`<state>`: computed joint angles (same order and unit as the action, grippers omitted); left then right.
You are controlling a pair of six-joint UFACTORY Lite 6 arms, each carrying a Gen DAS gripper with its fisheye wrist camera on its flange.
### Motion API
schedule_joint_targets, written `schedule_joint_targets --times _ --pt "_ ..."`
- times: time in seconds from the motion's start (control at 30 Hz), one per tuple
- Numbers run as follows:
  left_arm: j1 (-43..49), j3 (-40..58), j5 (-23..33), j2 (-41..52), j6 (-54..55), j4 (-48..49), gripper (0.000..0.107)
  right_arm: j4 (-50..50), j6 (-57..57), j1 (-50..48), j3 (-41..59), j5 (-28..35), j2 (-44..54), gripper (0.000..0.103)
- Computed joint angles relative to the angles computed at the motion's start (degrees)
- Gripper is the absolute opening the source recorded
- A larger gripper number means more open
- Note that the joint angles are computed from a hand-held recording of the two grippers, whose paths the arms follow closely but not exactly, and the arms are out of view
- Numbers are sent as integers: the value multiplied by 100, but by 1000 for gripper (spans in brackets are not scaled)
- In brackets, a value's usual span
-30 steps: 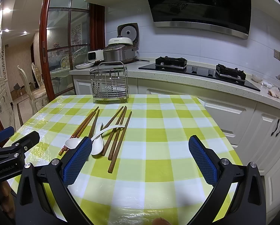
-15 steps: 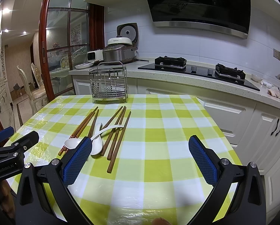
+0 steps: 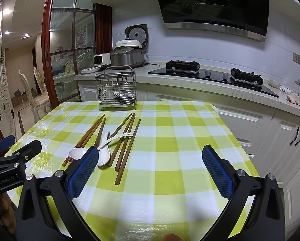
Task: Organize utensils
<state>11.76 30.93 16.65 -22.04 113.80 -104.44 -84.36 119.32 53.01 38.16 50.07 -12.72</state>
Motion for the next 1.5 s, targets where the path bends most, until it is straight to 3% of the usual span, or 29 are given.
schedule_joint_targets --times 0.37,0.53,0.7,0.97,1.17,1.37,1.43,1.5 --pt "-5 6 0 14 12 -17 99 -65 -6 -131 -58 -101 -54 97" --pt "-78 111 -23 168 56 -77 99 -64 -170 -403 56 -439 -9 97" --pt "216 879 456 1166 -434 608 99 -234 -340 -1222 482 -1246 384 97" --pt "-120 2497 30 2822 -1201 1418 99 -284 -883 -2407 2001 -2369 2059 97" --pt "-221 4186 89 4273 -3125 3307 99 843 -2291 -3106 3308 -3139 3289 97" --pt "-259 6156 327 5765 -5375 5429 98 3045 -4710 -3552 4721 -3344 4496 97" --pt "-258 6925 546 6317 -5946 5950 94 3860 -5569 -3674 5217 -3300 4878 97" --pt "-277 7644 803 6814 -6458 6461 83 4533 -6295 -3757 5705 -3194 5248 97"
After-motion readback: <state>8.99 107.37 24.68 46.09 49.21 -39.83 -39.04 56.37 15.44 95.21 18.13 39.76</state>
